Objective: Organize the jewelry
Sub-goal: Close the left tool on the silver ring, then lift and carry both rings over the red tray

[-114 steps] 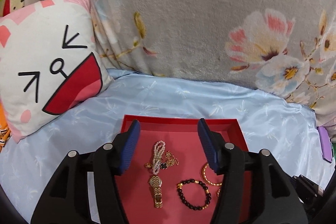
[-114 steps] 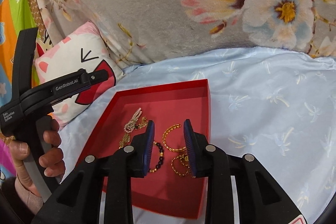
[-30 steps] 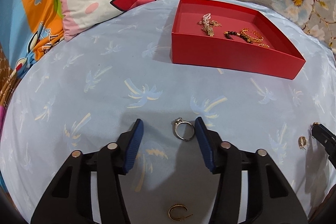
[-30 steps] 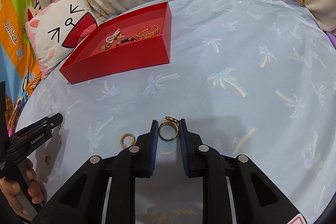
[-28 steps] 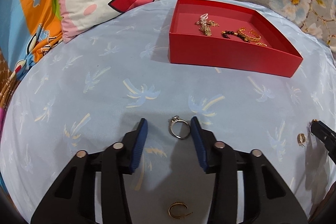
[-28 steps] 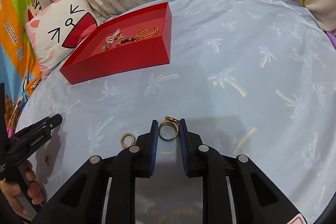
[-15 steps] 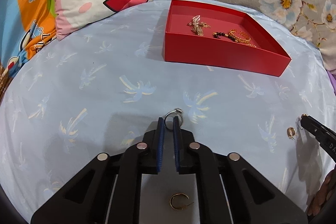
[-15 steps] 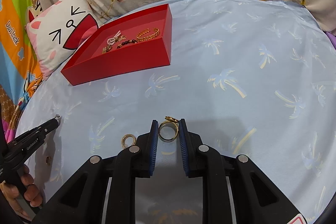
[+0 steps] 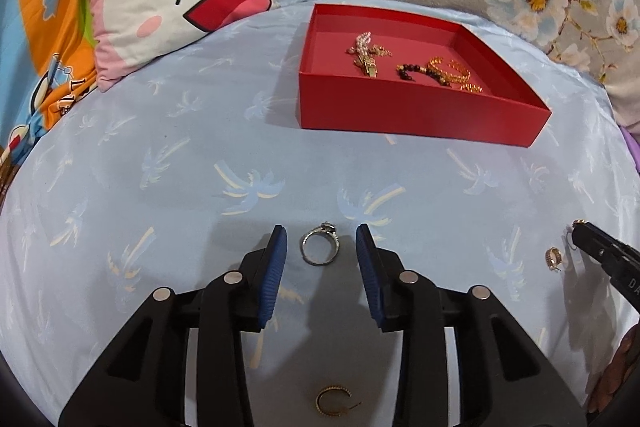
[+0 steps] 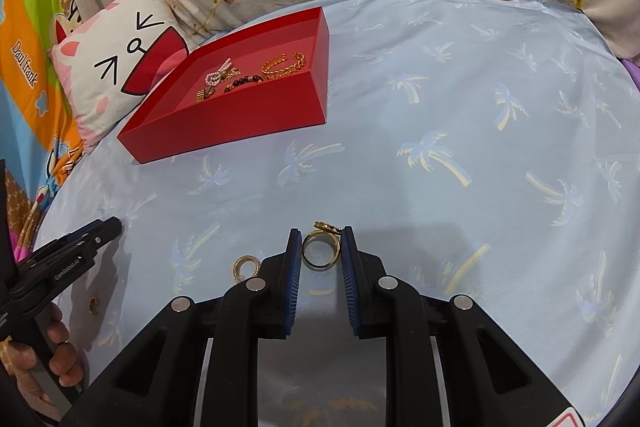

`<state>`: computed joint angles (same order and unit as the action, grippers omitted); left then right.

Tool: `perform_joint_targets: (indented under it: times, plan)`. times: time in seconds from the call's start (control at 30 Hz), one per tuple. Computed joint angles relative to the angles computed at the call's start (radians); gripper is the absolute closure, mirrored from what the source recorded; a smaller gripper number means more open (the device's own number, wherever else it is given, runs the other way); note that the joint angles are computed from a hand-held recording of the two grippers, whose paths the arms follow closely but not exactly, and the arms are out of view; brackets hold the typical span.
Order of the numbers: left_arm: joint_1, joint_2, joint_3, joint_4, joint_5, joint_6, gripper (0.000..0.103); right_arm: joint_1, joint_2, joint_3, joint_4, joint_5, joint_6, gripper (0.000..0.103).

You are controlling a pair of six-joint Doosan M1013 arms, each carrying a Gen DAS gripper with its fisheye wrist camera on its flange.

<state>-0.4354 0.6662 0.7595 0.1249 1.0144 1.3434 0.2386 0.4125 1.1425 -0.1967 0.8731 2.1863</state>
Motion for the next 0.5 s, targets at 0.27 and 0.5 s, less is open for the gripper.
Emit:
perform_joint_targets:
  times: [0.27, 0.5]
  plan:
    - [-0.011, 0.010, -0.015, 0.029, 0.014, 0.026, 0.084, 0.001, 0.000, 0.000, -0.001, -0.001, 0.001, 0.084]
    - [-0.004, -0.002, -0.003, -0.012, 0.006, 0.030, 0.084, 0.003, -0.008, 0.012, -0.012, -0.027, 0.010, 0.084]
